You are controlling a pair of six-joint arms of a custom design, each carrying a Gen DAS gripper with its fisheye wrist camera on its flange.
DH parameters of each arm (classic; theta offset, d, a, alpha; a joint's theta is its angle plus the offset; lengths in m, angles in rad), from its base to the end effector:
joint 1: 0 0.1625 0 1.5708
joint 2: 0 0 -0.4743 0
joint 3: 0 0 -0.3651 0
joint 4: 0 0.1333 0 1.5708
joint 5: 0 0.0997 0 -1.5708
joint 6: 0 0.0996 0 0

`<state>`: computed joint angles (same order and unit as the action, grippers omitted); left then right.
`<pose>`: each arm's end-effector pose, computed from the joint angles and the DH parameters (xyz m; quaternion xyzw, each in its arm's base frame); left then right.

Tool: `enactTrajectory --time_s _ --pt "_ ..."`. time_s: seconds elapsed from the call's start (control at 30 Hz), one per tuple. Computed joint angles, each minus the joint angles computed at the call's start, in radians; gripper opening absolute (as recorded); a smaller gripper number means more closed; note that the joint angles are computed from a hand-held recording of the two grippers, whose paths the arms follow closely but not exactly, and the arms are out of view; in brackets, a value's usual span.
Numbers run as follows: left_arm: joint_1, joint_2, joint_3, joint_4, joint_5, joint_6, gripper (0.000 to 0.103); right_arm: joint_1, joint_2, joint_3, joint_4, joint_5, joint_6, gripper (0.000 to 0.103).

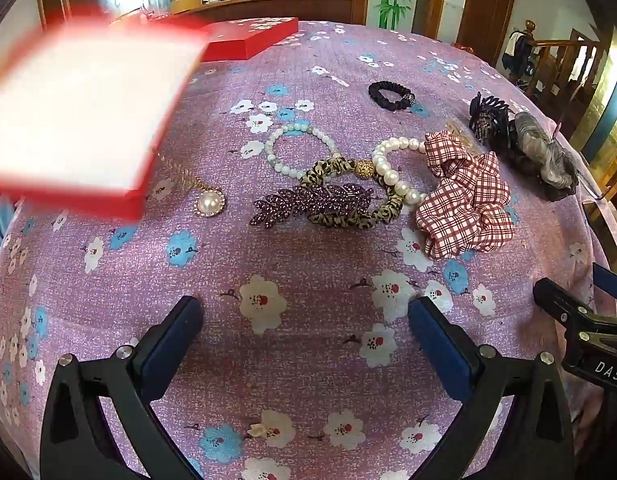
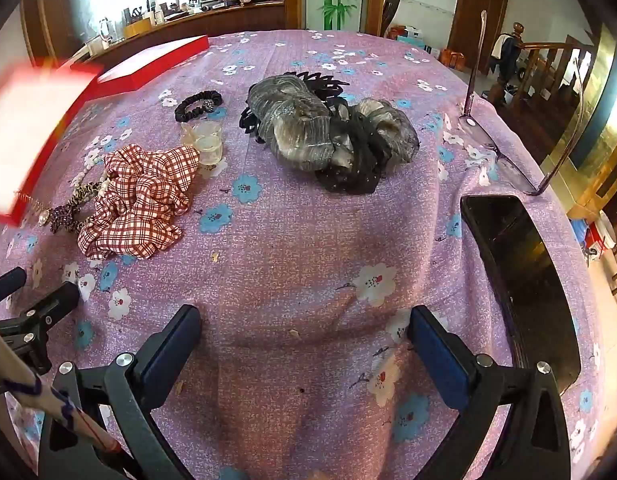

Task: Organize jewelry

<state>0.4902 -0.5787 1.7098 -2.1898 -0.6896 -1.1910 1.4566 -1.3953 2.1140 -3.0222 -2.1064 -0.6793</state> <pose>-0.4378 -0.4718 -0.0126 0.0596 0.8796 -0.2776 0.3816 0.0262 -0.4952 0.3921 0.1600 -0.8911 0.2231 0.3613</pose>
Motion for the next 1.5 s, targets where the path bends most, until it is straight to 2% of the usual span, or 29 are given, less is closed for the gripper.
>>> enactTrajectory --time_s 0.7,0.9,1.0,1.03,1.07,1.13,1.17,1.2,1.27,1.3,1.37,1.43,1.5 --pt "0.003 -0.002 -0.004 0.001 -0.008 0.003 0.103 0.002 0.019 -0.012 -0.005 -0.003 0.011 0.103" --pt "0.001 0.002 -0.01 0.037 0.002 -0.048 0.103 0.006 0.012 -0.012 0.005 -0.008 0.026 0.103" --pt "-0.006 -0.004 -0.012 0.056 -0.032 -0.031 0.103 0.012 0.004 0.013 -0.068 0.001 0.014 0.102" --pt "-0.018 -0.006 -0.002 0.061 -0.022 -0.031 0.103 0.014 -0.006 0.025 -0.097 0.01 0.007 0.102" --pt "-0.032 -0.008 0.011 0.061 0.004 -0.033 0.103 0.008 -0.032 0.037 -0.101 0.053 0.024 0.102" --pt "-0.087 -0.018 0.054 0.066 0.117 -0.064 0.103 -0.016 -0.078 0.061 -0.091 0.151 0.061 0.102" --pt "-0.111 -0.02 0.074 0.077 0.17 -0.093 0.103 -0.019 -0.091 0.069 -0.087 0.164 0.073 0.102" --pt "-0.127 -0.026 0.098 0.046 0.192 -0.085 0.103 -0.026 -0.101 0.083 -0.102 0.181 0.091 0.102" --pt "-0.134 -0.032 0.117 0.03 0.201 -0.093 0.103 -0.029 -0.103 0.101 -0.125 0.18 0.13 0.102" --pt "-0.134 -0.035 0.129 0.001 0.193 -0.099 0.103 -0.035 -0.106 0.102 -0.127 0.208 0.149 0.102" --pt "-0.131 -0.041 0.136 -0.012 0.18 -0.105 0.103 -0.054 -0.105 0.136 -0.257 0.281 0.092 0.102" --pt "-0.13 -0.04 0.142 -0.022 0.176 -0.105 0.103 -0.048 -0.087 0.148 -0.311 0.256 0.055 0.102" --pt "-0.128 -0.04 0.168 -0.086 0.192 -0.082 0.103 -0.041 -0.081 0.16 -0.352 0.247 0.024 0.102"
